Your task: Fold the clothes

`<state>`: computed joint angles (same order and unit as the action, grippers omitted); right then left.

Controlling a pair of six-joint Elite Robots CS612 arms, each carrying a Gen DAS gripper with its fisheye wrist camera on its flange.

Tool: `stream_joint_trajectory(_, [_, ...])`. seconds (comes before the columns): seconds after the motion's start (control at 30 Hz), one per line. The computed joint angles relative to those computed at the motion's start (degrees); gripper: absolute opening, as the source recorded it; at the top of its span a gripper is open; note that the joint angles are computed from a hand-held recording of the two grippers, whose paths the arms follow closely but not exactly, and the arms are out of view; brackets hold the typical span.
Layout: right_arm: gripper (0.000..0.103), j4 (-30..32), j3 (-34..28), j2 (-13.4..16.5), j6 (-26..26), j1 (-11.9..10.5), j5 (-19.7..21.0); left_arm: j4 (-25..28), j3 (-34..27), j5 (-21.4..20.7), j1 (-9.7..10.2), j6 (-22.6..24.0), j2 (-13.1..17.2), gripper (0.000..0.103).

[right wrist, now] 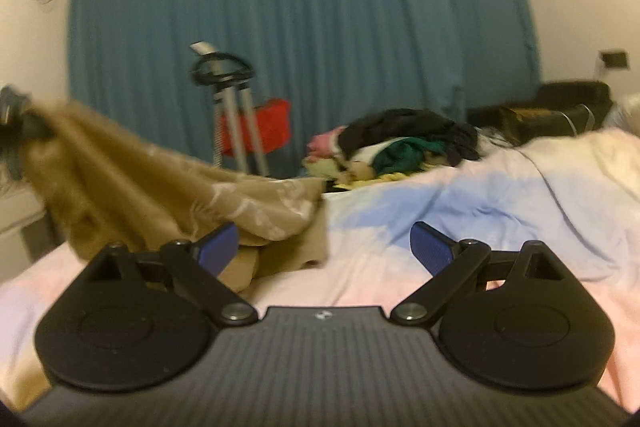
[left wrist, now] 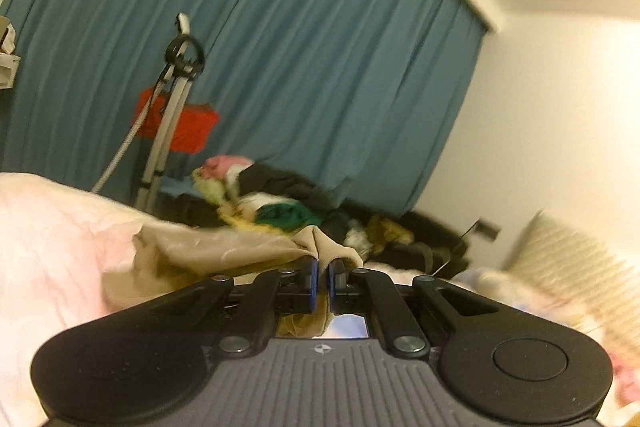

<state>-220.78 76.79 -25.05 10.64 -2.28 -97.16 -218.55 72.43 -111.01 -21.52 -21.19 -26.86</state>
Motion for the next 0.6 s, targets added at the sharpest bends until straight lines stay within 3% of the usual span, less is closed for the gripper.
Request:
stream_joint_trajectory(0.07, [0.093,0.32,1.88,-1.18,-2.08,0.31,3.16,-4.5,1.72,-2.07,0.8,-2.95,-0.68,0.005])
stream_joint_trajectory(0.2, [0.093,2.28,3.91,-2.56,-5.55,0.6,14.01,-11.74,2.31,-5.97,2.78,-8.9,-0.3,0.005])
stream_joint_trajectory(0.3, [0.092,6.18,3.48,-2.65,-8.05,0.96,21.96,-11.53,1.61,-6.68,3.69,-12.26,0.73,0.005])
stream_joint_trajectory(0.37, [0.088,9.58,2.49,-2.22,-9.69,1.66,23.02,-10.85,0.66,-6.86,4.11,-12.57,1.52,0.006])
stream_joint_trajectory(0.53, [0.043,16.41,-0.13,-0.99,-13.71,2.53,21.18,-5.9,-1.26,-6.69,4.79,-13.61,2.46,0.006])
stream_joint_trajectory(0.6, [0.022,16.3,0.19,-1.4,-11.62,2.14,19.7,-5.24,-1.4,-5.81,4.73,-12.57,2.44,0.006])
